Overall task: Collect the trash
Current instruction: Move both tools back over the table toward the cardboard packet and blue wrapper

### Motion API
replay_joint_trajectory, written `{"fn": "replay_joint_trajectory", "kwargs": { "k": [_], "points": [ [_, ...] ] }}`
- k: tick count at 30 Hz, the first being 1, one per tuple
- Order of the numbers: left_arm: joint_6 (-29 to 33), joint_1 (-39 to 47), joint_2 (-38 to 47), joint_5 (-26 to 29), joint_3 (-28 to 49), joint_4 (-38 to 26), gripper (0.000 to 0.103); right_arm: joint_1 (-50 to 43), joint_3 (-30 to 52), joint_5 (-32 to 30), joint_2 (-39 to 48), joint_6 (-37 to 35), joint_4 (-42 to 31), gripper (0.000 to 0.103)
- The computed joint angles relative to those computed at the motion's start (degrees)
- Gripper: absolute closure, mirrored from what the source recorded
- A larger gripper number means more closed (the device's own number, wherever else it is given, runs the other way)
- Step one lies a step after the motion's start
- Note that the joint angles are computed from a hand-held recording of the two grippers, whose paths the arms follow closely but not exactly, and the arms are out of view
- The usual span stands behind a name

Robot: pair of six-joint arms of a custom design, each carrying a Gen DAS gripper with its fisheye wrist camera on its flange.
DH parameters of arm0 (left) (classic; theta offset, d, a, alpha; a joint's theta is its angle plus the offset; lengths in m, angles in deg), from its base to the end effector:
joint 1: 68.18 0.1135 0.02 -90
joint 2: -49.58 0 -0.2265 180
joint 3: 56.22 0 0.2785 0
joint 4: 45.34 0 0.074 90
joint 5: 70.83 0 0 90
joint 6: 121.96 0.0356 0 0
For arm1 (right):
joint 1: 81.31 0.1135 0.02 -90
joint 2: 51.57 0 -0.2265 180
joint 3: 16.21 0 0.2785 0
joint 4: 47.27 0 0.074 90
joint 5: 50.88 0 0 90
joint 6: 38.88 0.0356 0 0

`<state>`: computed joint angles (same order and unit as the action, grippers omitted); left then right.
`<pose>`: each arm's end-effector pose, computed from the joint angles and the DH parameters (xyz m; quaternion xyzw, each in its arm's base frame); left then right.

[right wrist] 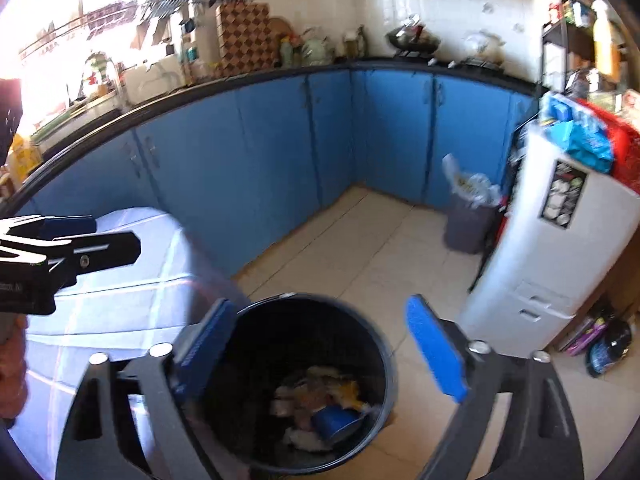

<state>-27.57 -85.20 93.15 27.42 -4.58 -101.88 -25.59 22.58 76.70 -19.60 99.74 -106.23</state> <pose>0.1936 -0.0646 0.2269 0.1983 0.9117 -0.1057 0.3441 0.1121 0.1259 0.1858 0.0488 0.9003 0.0557 0.4290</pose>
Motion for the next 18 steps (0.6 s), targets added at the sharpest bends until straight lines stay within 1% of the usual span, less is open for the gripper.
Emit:
{"fn": "replay_joint_trajectory", "kwargs": {
  "k": [2,4,5,7,9,10,11,13,14,16,18],
  "points": [
    [2.0,5.8,-4.6,4.8,-2.6,0.3,0.003,0.7,1.8,-0.4,2.9,0.8,1.8,0.014],
    [3.4,11.1,-7.0,7.5,-3.5,-0.3,0.003,1.4,3.6,-0.6,6.0,1.3,3.4,0.011],
    [3.7,12.5,-7.4,7.0,-3.6,-0.7,0.003,1.7,4.9,-1.0,8.1,1.4,4.5,0.011],
    [4.9,15.8,-9.5,3.6,-4.5,-1.1,0.003,2.7,7.5,-1.8,12.8,1.7,6.2,0.01],
    [6.9,19.6,-11.7,2.4,-5.6,-1.0,0.003,3.5,10.5,-3.5,18.1,1.3,8.6,0.01],
    [8.5,22.4,-12.5,3.7,-6.1,-1.1,0.003,3.6,11.7,-4.7,20.1,0.7,9.7,0.01],
    [10.6,26.5,-12.9,6.2,-6.3,-1.5,0.003,3.9,13.0,-5.8,22.3,0.4,10.9,0.01],
    [14.1,32.8,-12.1,9.6,-6.2,-1.8,0.003,4.5,16.8,-7.4,28.2,-0.4,13.1,0.009],
    [14.9,34.4,-11.7,10.3,-6.2,-1.7,0.003,5.1,18.7,-7.3,30.9,-0.5,13.7,0.009],
    [18.2,40.2,-9.9,13.3,-5.7,-1.4,0.003,6.0,21.8,-6.6,34.7,0.0,14.3,0.009],
    [21.1,45.0,-8.5,15.9,-5.4,-1.3,0.003,7.2,24.8,-4.9,38.8,0.5,15.3,0.009]
  ]
}}
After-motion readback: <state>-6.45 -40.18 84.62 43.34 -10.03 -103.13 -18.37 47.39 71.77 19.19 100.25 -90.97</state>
